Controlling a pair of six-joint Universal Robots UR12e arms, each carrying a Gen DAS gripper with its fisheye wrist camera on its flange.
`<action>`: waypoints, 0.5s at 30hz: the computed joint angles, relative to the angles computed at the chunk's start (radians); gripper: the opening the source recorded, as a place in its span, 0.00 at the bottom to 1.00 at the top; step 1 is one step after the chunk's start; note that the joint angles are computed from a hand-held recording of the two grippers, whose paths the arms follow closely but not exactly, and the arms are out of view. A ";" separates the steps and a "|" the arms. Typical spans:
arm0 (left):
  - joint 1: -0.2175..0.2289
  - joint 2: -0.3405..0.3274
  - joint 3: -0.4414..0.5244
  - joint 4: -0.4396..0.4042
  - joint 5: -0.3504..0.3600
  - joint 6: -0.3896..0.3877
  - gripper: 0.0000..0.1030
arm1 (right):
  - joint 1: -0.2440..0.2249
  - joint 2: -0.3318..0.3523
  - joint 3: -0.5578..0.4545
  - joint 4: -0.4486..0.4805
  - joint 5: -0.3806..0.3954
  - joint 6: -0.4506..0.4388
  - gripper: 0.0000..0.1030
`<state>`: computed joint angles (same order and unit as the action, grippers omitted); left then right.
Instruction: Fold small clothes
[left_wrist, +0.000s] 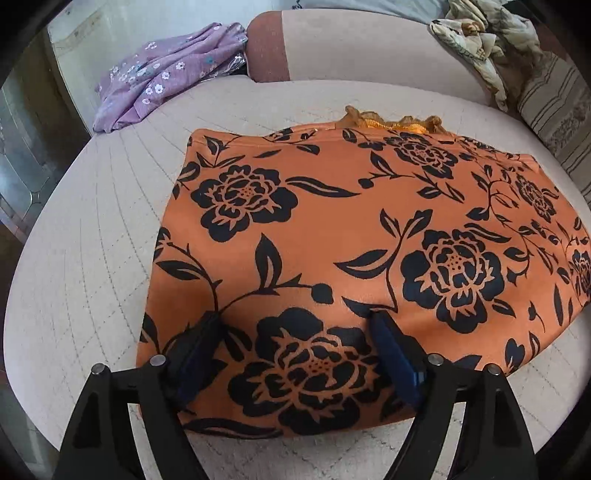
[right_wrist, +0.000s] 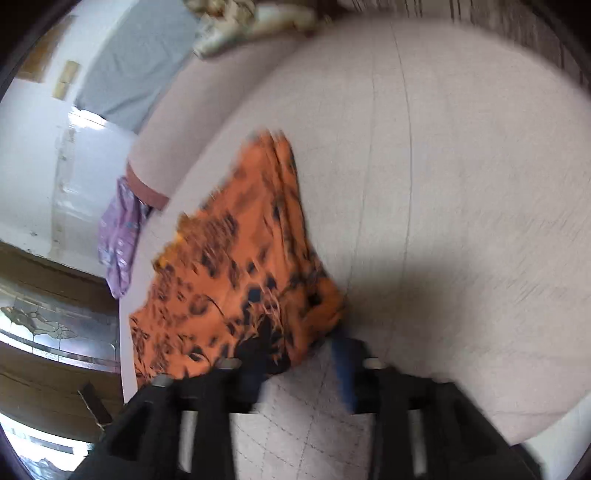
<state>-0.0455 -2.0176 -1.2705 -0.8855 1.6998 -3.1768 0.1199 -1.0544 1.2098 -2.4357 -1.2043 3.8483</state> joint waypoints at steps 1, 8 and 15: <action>0.001 -0.004 0.005 -0.004 -0.002 -0.002 0.82 | -0.002 -0.005 0.000 -0.024 -0.023 -0.007 0.74; 0.002 0.000 -0.011 0.034 0.000 0.003 0.83 | -0.046 0.151 -0.246 0.041 0.119 -0.093 0.75; 0.004 0.011 -0.024 0.038 -0.013 0.009 0.84 | -0.030 0.410 -0.692 0.449 0.147 -0.208 0.15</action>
<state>-0.0419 -2.0067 -1.2949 -0.8472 1.6868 -3.1674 0.0901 -0.6448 0.5178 -1.9872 -1.0570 3.6402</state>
